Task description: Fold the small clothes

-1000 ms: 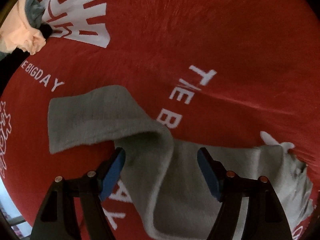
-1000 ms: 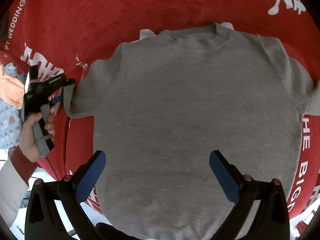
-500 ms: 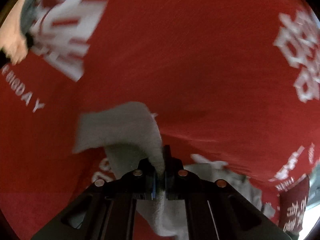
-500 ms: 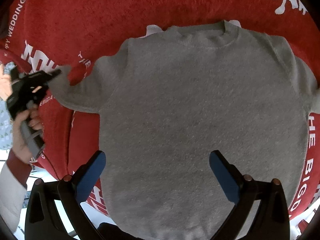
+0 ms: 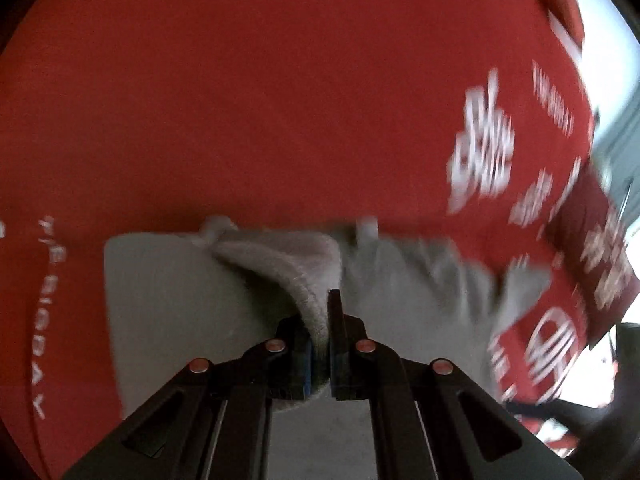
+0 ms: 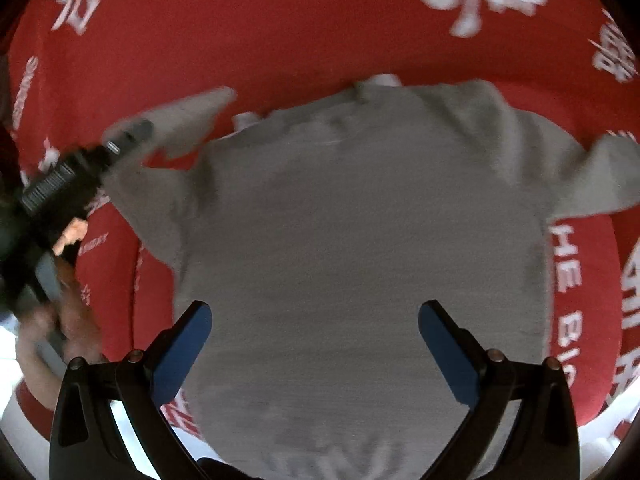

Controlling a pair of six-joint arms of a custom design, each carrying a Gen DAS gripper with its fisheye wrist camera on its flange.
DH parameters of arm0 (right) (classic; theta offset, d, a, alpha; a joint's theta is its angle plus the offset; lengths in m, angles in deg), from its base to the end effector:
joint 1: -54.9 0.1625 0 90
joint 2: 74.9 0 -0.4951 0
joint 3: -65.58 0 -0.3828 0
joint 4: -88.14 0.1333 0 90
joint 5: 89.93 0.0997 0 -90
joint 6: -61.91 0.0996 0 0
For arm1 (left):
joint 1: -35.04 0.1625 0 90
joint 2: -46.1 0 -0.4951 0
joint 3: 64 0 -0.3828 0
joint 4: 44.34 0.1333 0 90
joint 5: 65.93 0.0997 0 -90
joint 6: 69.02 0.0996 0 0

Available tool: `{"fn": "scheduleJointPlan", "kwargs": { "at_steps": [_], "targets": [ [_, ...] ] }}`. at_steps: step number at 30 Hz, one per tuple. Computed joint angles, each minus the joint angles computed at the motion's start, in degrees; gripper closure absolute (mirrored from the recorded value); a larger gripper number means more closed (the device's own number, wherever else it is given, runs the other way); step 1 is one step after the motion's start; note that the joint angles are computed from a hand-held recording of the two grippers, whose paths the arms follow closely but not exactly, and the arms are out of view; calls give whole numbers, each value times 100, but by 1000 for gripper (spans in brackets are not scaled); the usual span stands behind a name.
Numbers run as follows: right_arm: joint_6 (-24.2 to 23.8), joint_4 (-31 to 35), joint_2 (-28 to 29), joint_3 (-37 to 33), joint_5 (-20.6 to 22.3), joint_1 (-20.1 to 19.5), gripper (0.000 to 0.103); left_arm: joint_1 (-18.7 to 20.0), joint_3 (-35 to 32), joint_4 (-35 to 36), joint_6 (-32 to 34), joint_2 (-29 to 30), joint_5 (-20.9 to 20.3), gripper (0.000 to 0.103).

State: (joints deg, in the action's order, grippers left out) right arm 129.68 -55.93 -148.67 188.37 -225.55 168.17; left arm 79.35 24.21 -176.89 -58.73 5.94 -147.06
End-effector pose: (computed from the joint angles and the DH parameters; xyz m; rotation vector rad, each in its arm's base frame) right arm 0.2526 -0.4301 0.2883 -0.9964 -2.3121 0.8331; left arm -0.4143 -0.6122 0.0896 1.4010 2.6124 0.0657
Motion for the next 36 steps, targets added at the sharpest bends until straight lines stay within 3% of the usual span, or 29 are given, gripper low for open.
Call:
{"fn": "scheduleJointPlan", "kwargs": {
  "at_steps": [6,8,9,10,11,12,15,19,25,29,32,35,36],
  "targets": [
    [415,119,-607,648,-65,-143,0,-380,787,-203,-32,193,1053,96],
    [380,53,-727,791,-84,-195,0,-409,878,-212,-144,163,1153,96],
    [350,30,-770,834,-100,-221,0,-386,863,-161,-167,141,1143,89],
    [284,5,-810,860,-121,-254,0,-371,836,-77,-191,95,1117,75],
    [188,5,-832,841,-155,-273,0,-367,824,-13,-207,34,1109,30],
    [109,8,-825,808,-191,-278,0,-367,847,-49,-192,-52,1170,4],
    [-309,-66,-755,595,-288,-292,0,-359,892,-125,59,-282,1279,3],
    [-1306,-346,-408,55,-367,-371,0,-230,796,-64,67,-465,1736,3],
    [-3187,-142,720,-1372,-424,-599,1,238,263,63,-228,-436,2449,3],
    [-3938,180,1523,-2260,-615,-787,2,485,-280,261,-582,-42,2752,3],
    [-4128,520,1982,-2736,-736,-924,9,588,-395,230,-562,178,2935,3],
    [-3597,1655,2286,-3119,-1117,-1061,14,641,-428,298,-541,313,3044,3],
    [-3289,2047,2319,-3196,-1188,-1113,37,660,-438,338,-536,335,3063,3]
  ]
}}
